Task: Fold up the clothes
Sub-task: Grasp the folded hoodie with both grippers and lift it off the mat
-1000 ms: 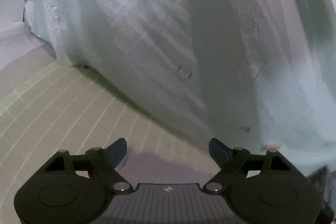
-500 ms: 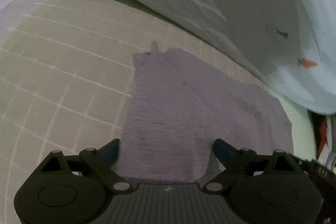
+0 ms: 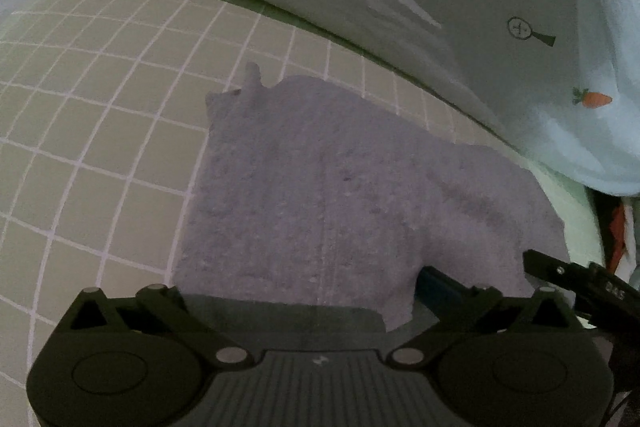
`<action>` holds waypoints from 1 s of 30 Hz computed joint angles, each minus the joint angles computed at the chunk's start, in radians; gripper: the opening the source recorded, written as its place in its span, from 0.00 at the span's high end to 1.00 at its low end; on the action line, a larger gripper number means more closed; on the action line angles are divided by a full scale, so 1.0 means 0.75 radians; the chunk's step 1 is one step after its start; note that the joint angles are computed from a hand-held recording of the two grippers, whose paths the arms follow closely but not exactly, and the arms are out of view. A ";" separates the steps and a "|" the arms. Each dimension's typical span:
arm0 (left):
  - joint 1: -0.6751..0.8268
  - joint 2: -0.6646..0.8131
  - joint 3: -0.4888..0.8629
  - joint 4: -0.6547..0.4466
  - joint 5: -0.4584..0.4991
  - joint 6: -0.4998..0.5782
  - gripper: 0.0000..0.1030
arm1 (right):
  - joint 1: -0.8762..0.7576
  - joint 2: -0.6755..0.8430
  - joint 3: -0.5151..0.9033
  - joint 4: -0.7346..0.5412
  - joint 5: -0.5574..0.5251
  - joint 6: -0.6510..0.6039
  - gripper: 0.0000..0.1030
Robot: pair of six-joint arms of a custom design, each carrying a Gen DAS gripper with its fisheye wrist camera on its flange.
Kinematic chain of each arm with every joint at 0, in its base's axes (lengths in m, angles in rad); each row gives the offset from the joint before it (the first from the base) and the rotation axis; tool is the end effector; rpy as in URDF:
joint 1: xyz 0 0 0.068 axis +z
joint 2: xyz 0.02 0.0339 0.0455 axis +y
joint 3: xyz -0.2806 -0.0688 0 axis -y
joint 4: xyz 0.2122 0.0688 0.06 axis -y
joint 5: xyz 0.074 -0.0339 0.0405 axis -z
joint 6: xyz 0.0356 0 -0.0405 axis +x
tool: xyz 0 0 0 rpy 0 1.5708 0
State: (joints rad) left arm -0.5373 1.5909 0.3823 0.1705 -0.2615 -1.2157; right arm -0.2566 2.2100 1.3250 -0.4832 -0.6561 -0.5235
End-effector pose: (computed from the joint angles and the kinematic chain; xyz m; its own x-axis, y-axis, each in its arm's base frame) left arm 0.1868 -0.1006 0.1235 -0.6151 -0.6878 -0.3854 -0.5612 0.7253 -0.3987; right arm 0.3816 -0.0777 0.1124 -0.8618 -0.1834 -0.4730 -0.4023 0.8150 0.4169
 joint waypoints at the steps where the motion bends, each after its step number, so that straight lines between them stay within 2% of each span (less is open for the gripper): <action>1: 0.000 0.003 -0.007 0.025 -0.001 -0.003 0.05 | 0.011 -0.009 -0.015 0.012 0.003 0.023 0.00; 2: -0.006 0.005 -0.021 0.072 -0.001 -0.002 0.12 | 0.020 -0.015 -0.024 0.012 0.002 0.037 0.00; 4: -0.009 0.011 -0.019 0.096 0.003 -0.027 0.42 | 0.037 -0.035 -0.044 -0.003 0.004 0.048 0.06; 5: -0.018 0.008 -0.020 0.111 0.002 -0.036 0.50 | 0.044 -0.050 -0.062 0.002 0.010 0.051 0.23; 6: -0.036 -0.010 -0.025 0.123 -0.016 -0.039 0.57 | 0.040 -0.061 -0.075 -0.006 -0.004 0.051 0.46; 7: -0.067 -0.037 -0.018 0.102 -0.043 -0.045 0.60 | 0.027 -0.068 -0.082 -0.025 -0.036 0.050 0.54; 11: -0.214 -0.150 0.039 -0.017 -0.142 -0.086 0.63 | -0.039 -0.171 -0.181 -0.050 -0.092 0.024 0.61; 18: -0.557 -0.211 0.262 -0.275 -0.352 -0.195 0.63 | -0.333 -0.358 -0.263 -0.304 -0.242 -0.165 0.62; 21: -0.640 -0.195 0.339 -0.277 -0.376 -0.188 0.63 | -0.508 -0.400 -0.216 -0.460 -0.290 -0.273 0.62; 25: -0.727 -0.112 0.474 -0.242 -0.370 -0.086 0.63 | -0.749 -0.408 -0.110 -0.662 -0.333 -0.444 0.62; 30: -0.792 0.093 0.706 -0.176 -0.326 0.036 0.63 | -1.033 -0.303 0.121 -0.899 -0.377 -0.596 0.62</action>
State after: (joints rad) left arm -1.1312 1.6604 0.9120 0.0385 -0.5058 -1.1886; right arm -1.0314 1.9830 1.4156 -1.1577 -0.9392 -0.9706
